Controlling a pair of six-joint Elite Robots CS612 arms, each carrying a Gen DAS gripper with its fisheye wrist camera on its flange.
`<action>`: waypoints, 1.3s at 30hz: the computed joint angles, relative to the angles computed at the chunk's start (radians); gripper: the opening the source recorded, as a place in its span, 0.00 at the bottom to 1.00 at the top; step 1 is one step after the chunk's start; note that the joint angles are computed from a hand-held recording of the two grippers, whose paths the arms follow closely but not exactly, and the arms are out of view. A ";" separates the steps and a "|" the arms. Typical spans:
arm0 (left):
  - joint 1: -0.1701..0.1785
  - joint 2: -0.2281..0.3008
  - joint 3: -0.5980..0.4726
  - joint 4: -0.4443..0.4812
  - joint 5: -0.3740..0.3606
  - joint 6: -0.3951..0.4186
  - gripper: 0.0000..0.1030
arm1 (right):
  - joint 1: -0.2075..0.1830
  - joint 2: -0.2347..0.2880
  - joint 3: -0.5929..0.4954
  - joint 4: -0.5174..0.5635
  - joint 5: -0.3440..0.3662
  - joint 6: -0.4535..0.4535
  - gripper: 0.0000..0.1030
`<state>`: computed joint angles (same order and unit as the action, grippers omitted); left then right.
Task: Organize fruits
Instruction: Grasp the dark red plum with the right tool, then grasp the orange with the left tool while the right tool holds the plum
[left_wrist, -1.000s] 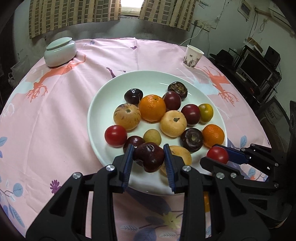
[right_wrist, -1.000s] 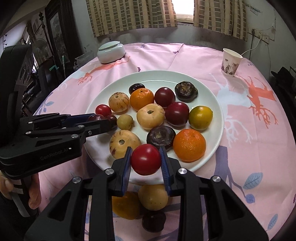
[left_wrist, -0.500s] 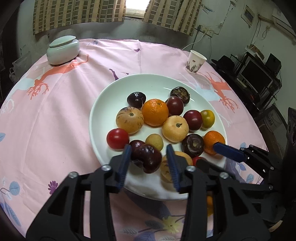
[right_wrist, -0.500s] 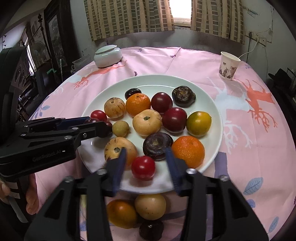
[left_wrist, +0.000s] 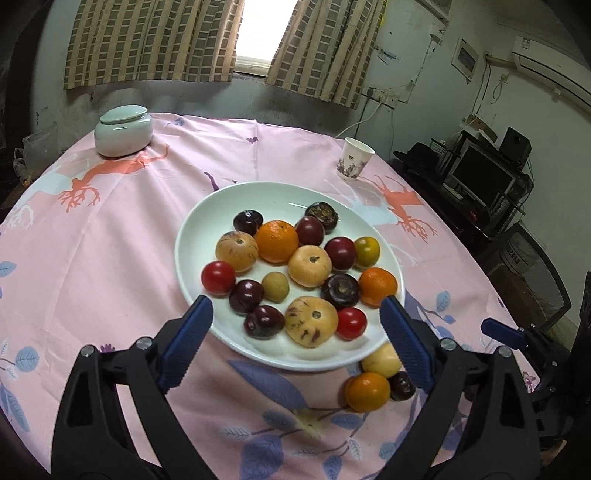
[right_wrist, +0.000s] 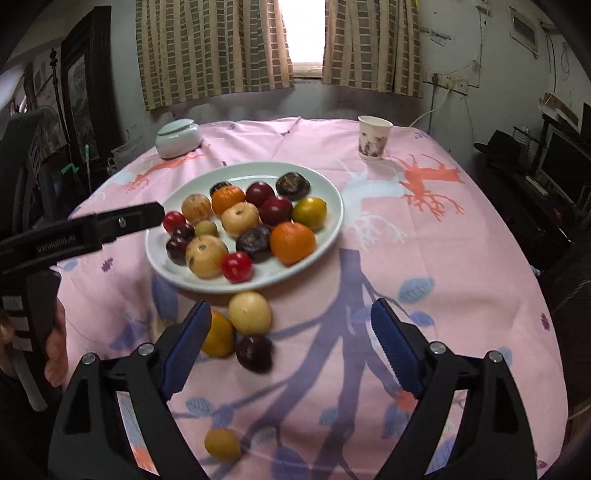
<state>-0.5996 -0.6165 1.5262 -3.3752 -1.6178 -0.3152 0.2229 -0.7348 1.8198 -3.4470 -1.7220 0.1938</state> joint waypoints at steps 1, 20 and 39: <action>-0.004 -0.002 0.008 -0.011 -0.004 0.010 0.92 | 0.002 -0.006 0.013 0.013 -0.006 0.004 0.86; 0.010 -0.015 0.105 -0.073 -0.021 -0.078 0.95 | -0.012 0.045 -0.047 0.154 0.173 0.026 0.35; -0.089 -0.021 0.064 0.195 0.085 0.162 0.95 | -0.088 -0.021 0.138 -0.082 0.253 0.101 0.29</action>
